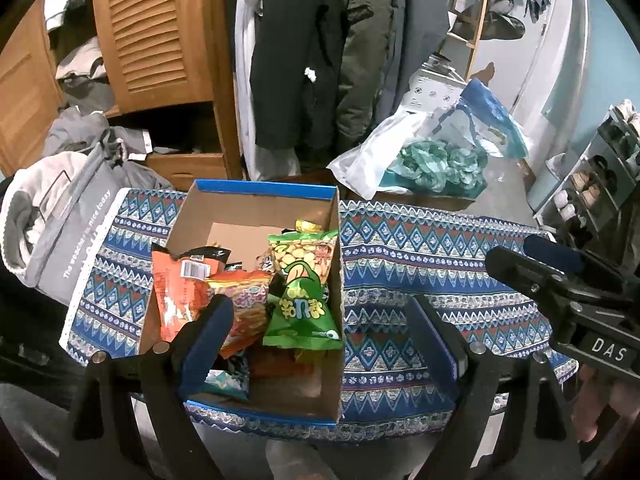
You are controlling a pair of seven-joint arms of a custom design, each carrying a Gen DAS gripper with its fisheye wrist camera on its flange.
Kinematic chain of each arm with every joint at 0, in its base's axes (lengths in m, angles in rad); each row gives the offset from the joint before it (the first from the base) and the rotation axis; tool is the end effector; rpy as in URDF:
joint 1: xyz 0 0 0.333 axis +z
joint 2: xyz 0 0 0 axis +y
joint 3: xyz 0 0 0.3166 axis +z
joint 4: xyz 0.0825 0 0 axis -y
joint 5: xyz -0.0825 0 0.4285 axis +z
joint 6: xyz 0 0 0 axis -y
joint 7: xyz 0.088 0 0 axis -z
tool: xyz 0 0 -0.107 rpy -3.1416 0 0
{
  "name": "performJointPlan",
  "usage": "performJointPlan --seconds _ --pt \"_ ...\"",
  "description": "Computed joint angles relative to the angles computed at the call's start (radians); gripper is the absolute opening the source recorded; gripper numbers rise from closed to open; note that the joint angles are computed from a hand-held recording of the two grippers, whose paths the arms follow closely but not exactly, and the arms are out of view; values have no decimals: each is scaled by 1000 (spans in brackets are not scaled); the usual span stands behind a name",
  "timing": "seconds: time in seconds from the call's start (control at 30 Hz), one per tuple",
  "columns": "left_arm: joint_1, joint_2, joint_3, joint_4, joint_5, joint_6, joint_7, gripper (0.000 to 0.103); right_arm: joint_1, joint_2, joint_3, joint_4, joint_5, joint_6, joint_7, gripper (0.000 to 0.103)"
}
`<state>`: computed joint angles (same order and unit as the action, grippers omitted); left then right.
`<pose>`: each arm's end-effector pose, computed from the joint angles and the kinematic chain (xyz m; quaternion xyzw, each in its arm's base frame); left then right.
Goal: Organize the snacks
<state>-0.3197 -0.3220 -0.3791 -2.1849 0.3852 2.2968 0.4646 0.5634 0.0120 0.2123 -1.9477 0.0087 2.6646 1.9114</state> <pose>0.4107 -0.3543 0.5444 -0.7400 0.6042 -0.2179 0.1998 0.4649 0.4548 0.5381 -0.7894 0.5076 -0.0735 0.3374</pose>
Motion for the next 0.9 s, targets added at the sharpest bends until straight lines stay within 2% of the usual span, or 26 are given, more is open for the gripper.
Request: performJointPlan --seconds 0.9 --pt "-3 0 -4 0 7 10 -10 92 -3 -2 -2 -3 16 -3 -21 74"
